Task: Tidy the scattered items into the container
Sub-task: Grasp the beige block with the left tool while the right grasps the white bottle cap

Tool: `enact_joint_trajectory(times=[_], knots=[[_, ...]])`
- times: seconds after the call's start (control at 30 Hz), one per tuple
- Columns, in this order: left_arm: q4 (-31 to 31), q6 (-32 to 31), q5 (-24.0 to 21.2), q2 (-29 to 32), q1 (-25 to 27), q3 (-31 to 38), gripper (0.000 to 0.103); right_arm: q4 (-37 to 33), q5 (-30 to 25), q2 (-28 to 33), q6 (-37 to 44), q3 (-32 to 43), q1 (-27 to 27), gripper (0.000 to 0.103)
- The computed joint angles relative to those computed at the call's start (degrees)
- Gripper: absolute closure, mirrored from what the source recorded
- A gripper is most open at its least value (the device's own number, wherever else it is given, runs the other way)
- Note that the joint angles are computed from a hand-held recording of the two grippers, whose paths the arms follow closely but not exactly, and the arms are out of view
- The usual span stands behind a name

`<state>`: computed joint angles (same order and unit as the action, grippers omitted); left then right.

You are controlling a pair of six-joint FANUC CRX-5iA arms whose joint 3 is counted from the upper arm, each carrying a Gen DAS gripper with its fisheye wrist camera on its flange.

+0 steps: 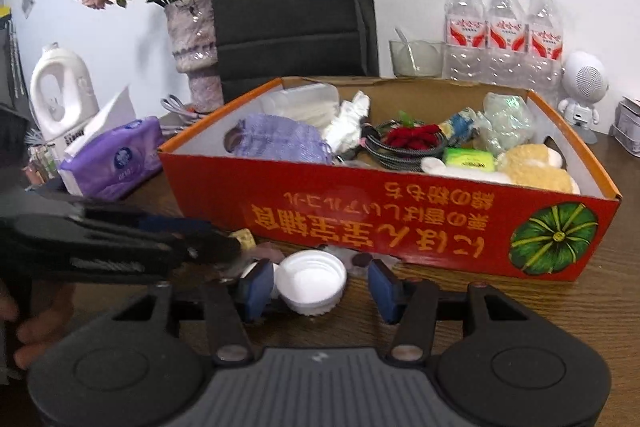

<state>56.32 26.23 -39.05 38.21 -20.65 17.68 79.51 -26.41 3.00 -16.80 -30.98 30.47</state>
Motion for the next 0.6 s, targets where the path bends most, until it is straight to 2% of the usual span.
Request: enact_joint_trajectory(times=[0.07, 0.13, 0.27, 0.33, 0.5, 0.6], knots=[[1.0, -2.0, 0.0, -0.4, -0.2, -0.9, 0.079, 2.3, 0.0, 0.1, -0.8, -0.1, -0.1, 0.051], [1.8, -3.9, 1.8, -1.2, -0.7, -2.5, 0.079, 3.2, -1.0, 0.6, -0.6, 0.3, 0.3, 0.054], [2.3, -4.0, 3.8, -2.2, -1.1, -4.0, 0.080, -2.1, -4.4, 2.1, 4.7, 2.0, 2.4, 0.058], [2.0, -2.5, 4.9, -3.0, -1.0, -4.9, 0.080, -2.6, -5.0, 2.2, 4.6, 2.1, 2.6, 0.060], [6.1, -4.2, 13.7, -8.7, -2.6, -12.6, 0.080, -4.7, -6.6, 2.4, 5.5, 2.4, 3.4, 0.064], [16.8, -13.5, 19.9, -14.7, -5.4, -21.6, 0.080, -2.5, -7.2, 1.0, 1.5, 1.2, 3.6, 0.064]])
